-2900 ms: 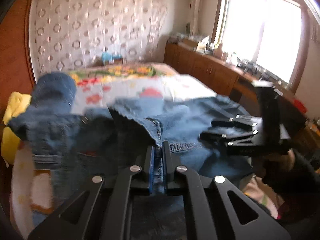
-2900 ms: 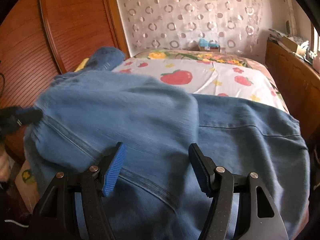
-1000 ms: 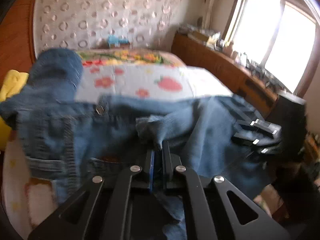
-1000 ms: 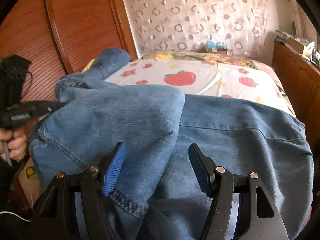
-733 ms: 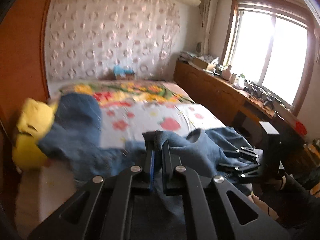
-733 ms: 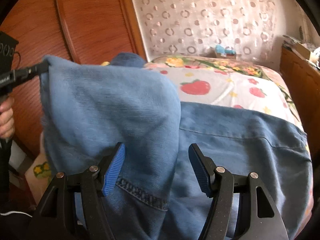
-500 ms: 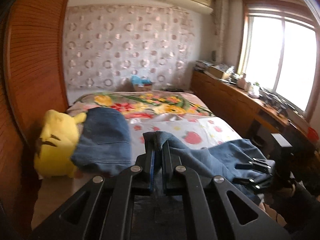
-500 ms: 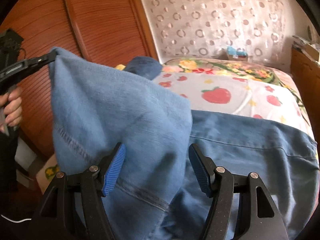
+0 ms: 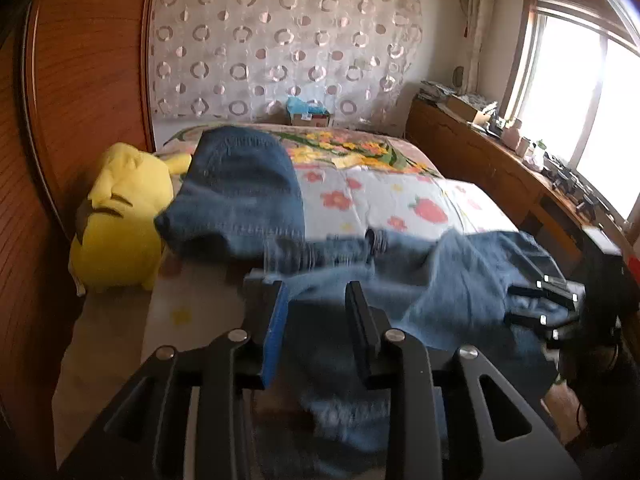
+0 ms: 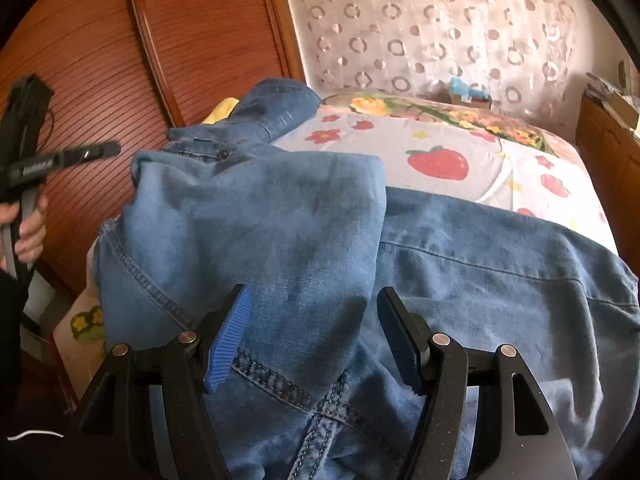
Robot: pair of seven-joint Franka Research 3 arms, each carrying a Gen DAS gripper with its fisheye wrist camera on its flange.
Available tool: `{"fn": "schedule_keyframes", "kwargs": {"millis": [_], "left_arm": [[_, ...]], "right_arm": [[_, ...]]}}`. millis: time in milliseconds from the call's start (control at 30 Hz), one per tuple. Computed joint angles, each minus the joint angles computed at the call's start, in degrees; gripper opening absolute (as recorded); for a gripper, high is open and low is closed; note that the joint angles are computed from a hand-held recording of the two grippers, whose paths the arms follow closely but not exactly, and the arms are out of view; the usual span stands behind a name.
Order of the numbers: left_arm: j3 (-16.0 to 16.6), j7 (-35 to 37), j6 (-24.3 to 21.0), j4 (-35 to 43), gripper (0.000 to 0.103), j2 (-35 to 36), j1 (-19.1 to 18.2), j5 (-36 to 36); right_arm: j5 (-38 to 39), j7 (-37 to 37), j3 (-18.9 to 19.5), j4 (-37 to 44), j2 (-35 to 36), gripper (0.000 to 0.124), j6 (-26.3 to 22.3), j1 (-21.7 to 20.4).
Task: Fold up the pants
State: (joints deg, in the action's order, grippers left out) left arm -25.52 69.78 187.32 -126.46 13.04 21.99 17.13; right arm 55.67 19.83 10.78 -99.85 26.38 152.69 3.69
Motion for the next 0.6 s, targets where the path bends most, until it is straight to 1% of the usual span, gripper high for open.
{"fn": "schedule_keyframes", "kwargs": {"millis": [33,67,100,133,233,300,400,433,467,533,567,600], "left_arm": [[0.41,-0.28,0.79,-1.66,0.028,-0.91,-0.14,-0.06],[-0.49,-0.73,1.42,-2.8,0.028,-1.19,1.08,0.3],[-3.01,-1.43,1.79,-3.77,0.029,-1.29,4.0,1.35],[-4.85,-2.22,2.4,-4.96,0.029,-1.35,6.21,2.57],[-4.13,-4.23,4.35,-7.58,0.029,-1.5,6.16,4.71],[-5.63,-5.9,4.15,-7.96,0.029,-0.62,7.83,7.18],[-5.36,-7.71,5.46,-8.11,0.029,0.89,7.67,9.79],[-6.52,-8.66,5.37,-7.99,0.029,1.48,8.94,11.36],[-6.82,-9.33,5.28,-7.74,0.029,1.84,9.15,12.41],[-6.4,-10.32,6.2,-7.64,0.029,2.22,8.64,14.15],[-5.49,-10.71,6.42,-7.64,0.029,2.08,7.7,14.56],[-3.76,-10.88,6.53,-7.61,0.029,1.86,5.78,14.37]], "right_arm": [[0.08,-0.14,0.04,0.01,0.02,0.067,0.26,0.01],[0.41,-0.56,0.22,-0.13,-0.08,0.067,0.7,-0.04],[0.55,-0.84,0.28,-0.13,-0.06,0.067,1.03,-0.03],[0.68,-1.31,0.38,-0.18,-0.01,0.067,1.61,0.04],[0.27,-2.31,0.47,-0.01,0.54,0.067,3.57,0.55],[-0.51,-1.8,0.43,0.76,1.48,0.067,4.32,0.75],[-1.38,-0.77,0.69,1.66,2.66,0.067,4.74,0.55],[-1.67,-0.43,0.75,1.83,3.01,0.067,4.91,0.47],[-2.16,0.07,0.7,2.06,3.52,0.067,5.11,0.49],[-2.33,0.57,1.24,2.57,4.05,0.067,3.91,-0.36],[-1.45,-0.07,1.89,2.67,4.09,0.067,3.75,-1.05],[-0.8,-0.35,2.21,2.81,4.2,0.067,3.76,-1.42]]}}
